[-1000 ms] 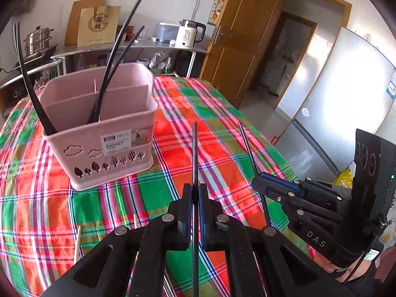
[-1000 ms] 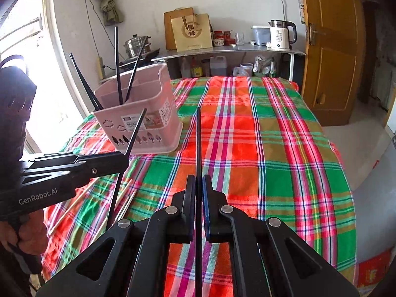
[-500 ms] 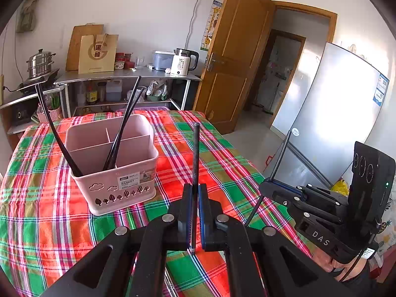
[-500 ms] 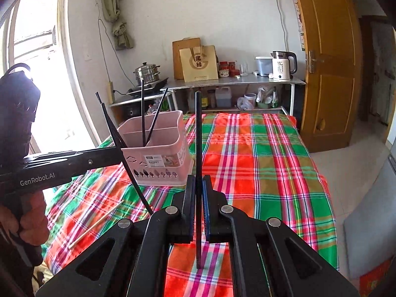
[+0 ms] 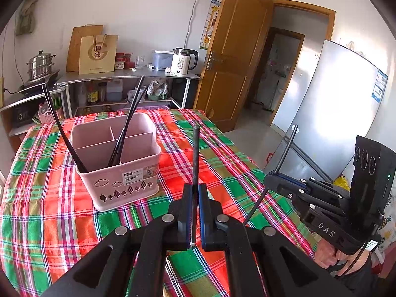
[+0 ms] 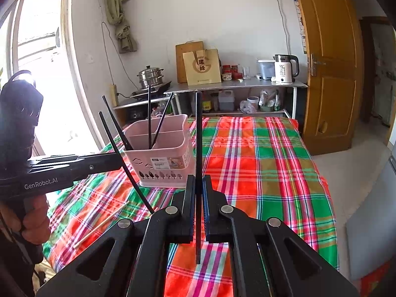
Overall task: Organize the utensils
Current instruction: 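Lift both held black chopsticks upright and carry them over the pink basket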
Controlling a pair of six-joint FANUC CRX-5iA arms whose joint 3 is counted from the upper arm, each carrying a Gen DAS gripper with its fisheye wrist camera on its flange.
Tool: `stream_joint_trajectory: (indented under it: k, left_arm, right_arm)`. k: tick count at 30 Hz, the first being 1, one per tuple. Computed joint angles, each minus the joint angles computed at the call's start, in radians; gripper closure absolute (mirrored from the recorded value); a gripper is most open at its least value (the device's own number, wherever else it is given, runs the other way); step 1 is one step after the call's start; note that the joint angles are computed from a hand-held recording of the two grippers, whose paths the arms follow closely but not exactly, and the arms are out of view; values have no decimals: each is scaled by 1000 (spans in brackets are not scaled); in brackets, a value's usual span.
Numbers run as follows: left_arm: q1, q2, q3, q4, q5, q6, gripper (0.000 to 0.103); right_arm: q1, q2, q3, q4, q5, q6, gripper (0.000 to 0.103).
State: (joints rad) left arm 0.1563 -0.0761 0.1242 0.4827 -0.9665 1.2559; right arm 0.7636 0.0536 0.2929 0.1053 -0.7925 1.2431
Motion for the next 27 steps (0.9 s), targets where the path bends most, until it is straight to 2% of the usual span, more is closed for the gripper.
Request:
stream_joint_trajectory:
  k: [11, 18, 27]
  left_arm:
    - [56, -8, 65, -16, -46, -12, 99]
    - [118, 21, 175, -4, -70, -20, 99]
    - [191, 110, 343, 9, -80, 12, 99]
  right_arm:
    - [6, 48, 101, -49, -20, 68, 98]
    - [18, 147, 268, -90, -45, 128, 98]
    - [29, 293, 514, -123, -54, 151, 98]
